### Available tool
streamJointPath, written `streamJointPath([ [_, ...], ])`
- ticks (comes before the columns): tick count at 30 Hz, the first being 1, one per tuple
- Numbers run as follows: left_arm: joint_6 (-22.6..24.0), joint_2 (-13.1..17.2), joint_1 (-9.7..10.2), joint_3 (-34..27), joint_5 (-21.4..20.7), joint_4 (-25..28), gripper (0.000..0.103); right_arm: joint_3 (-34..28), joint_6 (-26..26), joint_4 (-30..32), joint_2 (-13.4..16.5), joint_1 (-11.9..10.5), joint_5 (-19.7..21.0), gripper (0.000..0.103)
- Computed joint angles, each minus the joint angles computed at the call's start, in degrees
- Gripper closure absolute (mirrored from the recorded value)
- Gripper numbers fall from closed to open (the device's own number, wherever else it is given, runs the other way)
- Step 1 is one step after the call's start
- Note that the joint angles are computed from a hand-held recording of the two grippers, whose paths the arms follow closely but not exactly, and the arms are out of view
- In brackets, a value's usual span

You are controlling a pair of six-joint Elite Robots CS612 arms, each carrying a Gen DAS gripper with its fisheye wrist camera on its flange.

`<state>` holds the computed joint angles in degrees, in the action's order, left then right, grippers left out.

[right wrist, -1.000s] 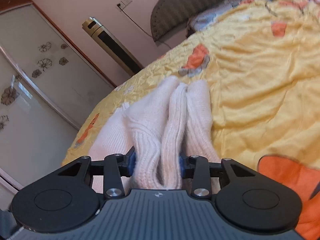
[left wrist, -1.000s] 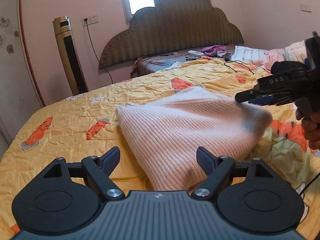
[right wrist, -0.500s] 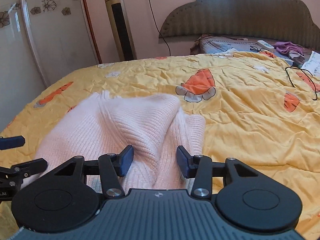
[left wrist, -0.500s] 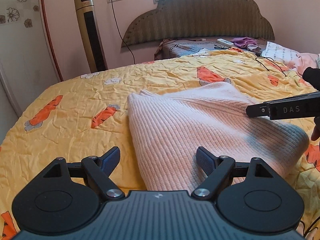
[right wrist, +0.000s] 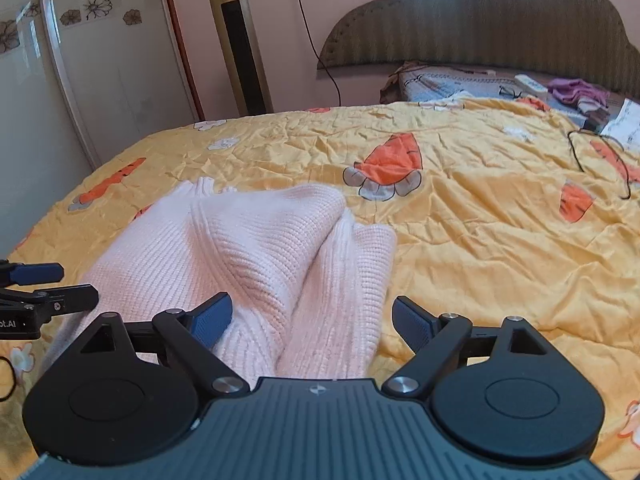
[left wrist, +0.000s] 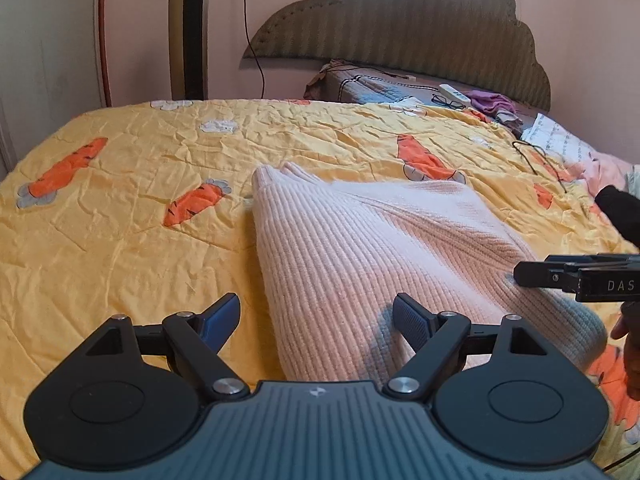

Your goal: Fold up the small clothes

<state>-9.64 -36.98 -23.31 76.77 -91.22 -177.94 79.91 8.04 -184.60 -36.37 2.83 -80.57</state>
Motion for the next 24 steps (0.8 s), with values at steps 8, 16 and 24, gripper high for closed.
streamJointPath([
  [8,-16.7,6.7,5.86,-10.4,-26.0,8.7,0.019,-3.3,2.5,7.8,1.8,-2.6,12.6,0.006],
  [16,-27.0,13.1,7.63,-19.2,-35.9,9.9,0.013,-8.6,9.6,6.8,6.7,-4.5,25.4,0.019],
  [24,-11.3,7.2,4.59,-12.0,-21.4,5.9,0.039,-6.7,9.4,2.5,5.5,-3.4,22.0,0.041],
])
